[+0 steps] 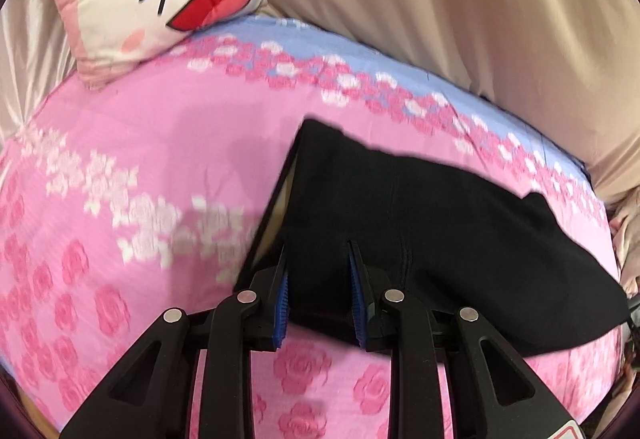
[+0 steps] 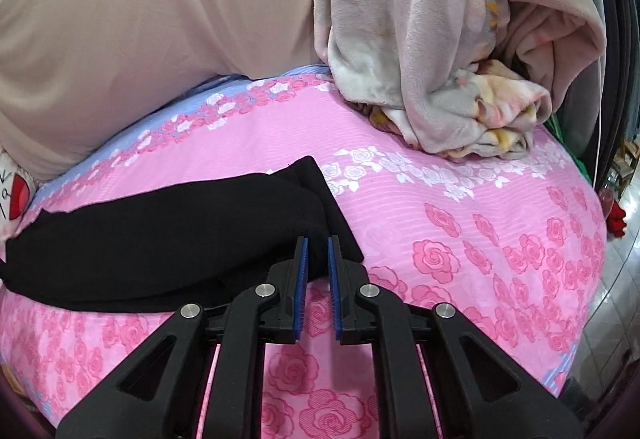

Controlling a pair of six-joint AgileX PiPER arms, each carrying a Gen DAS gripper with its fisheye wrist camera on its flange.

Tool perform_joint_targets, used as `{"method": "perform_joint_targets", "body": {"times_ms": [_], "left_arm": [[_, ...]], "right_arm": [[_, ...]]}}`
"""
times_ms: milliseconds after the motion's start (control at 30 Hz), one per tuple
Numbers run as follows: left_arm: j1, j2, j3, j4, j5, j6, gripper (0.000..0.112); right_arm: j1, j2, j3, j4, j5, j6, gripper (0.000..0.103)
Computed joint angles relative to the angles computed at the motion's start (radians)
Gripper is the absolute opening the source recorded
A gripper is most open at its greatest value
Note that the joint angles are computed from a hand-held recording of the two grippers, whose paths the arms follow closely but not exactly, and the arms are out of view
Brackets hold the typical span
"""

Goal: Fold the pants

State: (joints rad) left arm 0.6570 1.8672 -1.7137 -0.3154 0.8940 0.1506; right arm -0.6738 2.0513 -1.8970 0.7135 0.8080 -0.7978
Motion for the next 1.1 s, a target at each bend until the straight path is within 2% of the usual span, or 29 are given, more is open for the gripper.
{"method": "perform_joint_targets", "body": {"times_ms": [67, 133, 200, 267, 300, 367, 433, 467, 500, 533, 567, 600, 667, 733, 800, 833, 867, 900, 933, 967, 1033, 1067, 1100], "left_arm": [[-0.013, 0.053, -0.144, 0.03, 0.06, -0.029, 0.023], [-0.019, 0.072, -0.218, 0.05, 0.093, -0.029, 0.023], [-0.021, 0.079, -0.25, 0.071, 0.107, -0.026, 0.024], [-0.016, 0.077, -0.211, 0.083, 0.093, -0.019, 0.025], [-0.01, 0.079, -0.186, 0.082, 0.086, -0.019, 0.026], [0.008, 0.086, -0.12, 0.087, 0.077, -0.043, 0.027], [0.036, 0.071, -0.039, 0.042, 0.05, -0.027, 0.028], [0.047, 0.057, -0.001, 0.028, 0.031, -0.025, 0.033], [0.052, 0.044, 0.024, 0.024, 0.015, -0.024, 0.037], [0.057, 0.03, 0.042, 0.022, 0.004, -0.025, 0.038], [0.068, 0.014, 0.048, 0.01, 0.006, -0.017, 0.038], [0.08, -0.001, 0.054, -0.004, 0.007, -0.004, 0.039], [0.079, -0.033, 0.046, 0.056, 0.019, -0.049, 0.04], [0.071, -0.099, 0.071, 0.246, -0.025, -0.163, 0.04], [0.081, -0.124, 0.045, 0.352, 0.002, -0.256, 0.039], [0.087, -0.14, 0.037, 0.381, 0.006, -0.293, 0.039], [0.089, -0.153, 0.028, 0.373, 0.007, -0.304, 0.039], [0.082, -0.157, 0.016, 0.36, 0.015, -0.311, 0.039], [0.065, -0.157, 0.004, 0.345, 0.023, -0.31, 0.039], [0.021, -0.153, -0.01, 0.324, 0.031, -0.299, 0.039], [-0.074, -0.127, -0.03, 0.348, 0.049, -0.327, 0.046], [-0.118, -0.107, -0.033, 0.34, 0.055, -0.331, 0.053], [-0.148, -0.09, -0.026, 0.335, 0.054, -0.332, 0.053]], "right_arm": [[0.002, 0.002, -0.024, 0.023, 0.005, 0.001, 0.009], [-0.001, -0.04, 0.014, 0.05, -0.036, -0.042, 0.009], [-0.01, -0.033, -0.01, -0.01, -0.03, 0.006, 0.009], [-0.018, 0.056, -0.142, -0.16, 0.078, 0.161, 0.009], [-0.033, 0.084, -0.165, -0.187, 0.101, 0.209, 0.009], [-0.077, 0.098, -0.173, -0.122, 0.15, 0.269, 0.015], [-0.112, 0.112, -0.21, 0.03, 0.234, 0.249, 0.017], [-0.106, 0.115, -0.228, 0.05, 0.245, 0.237, 0.02], [-0.086, 0.122, -0.271, 0.03, 0.267, 0.247, 0.025], [-0.055, 0.125, -0.308, -0.006, 0.279, 0.249, 0.051], [-0.024, 0.115, -0.304, -0.047, 0.26, 0.235, 0.088], [0.011, 0.083, -0.26, -0.094, 0.214, 0.195, 0.098], [0.085, 0.019, -0.155, -0.205, 0.106, 0.127, 0.098], [0.118, 0.038, -0.172, -0.276, 0.121, 0.158, 0.097], [0.127, 0.042, -0.153, -0.311, 0.096, 0.18, 0.097], [0.127, 0.074, -0.192, -0.309, 0.113, 0.201, 0.077], [0.127, 0.092, -0.21, -0.298, 0.126, 0.206, 0.038], [0.138, 0.087, -0.199, -0.316, 0.1, 0.217, 0.026], [0.163, 0.055, -0.159, -0.356, 0.034, 0.204, 0.014], [0.198, -0.017, -0.081, -0.384, -0.066, 0.152, 0.01], [0.258, -0.179, 0.098, -0.4, -0.266, 0.03, 0.01], [0.299, -0.261, 0.187, -0.467, -0.366, -0.025, 0.01], [0.324, -0.302, 0.272, -0.567, -0.466, -0.04, 0.011]]}}
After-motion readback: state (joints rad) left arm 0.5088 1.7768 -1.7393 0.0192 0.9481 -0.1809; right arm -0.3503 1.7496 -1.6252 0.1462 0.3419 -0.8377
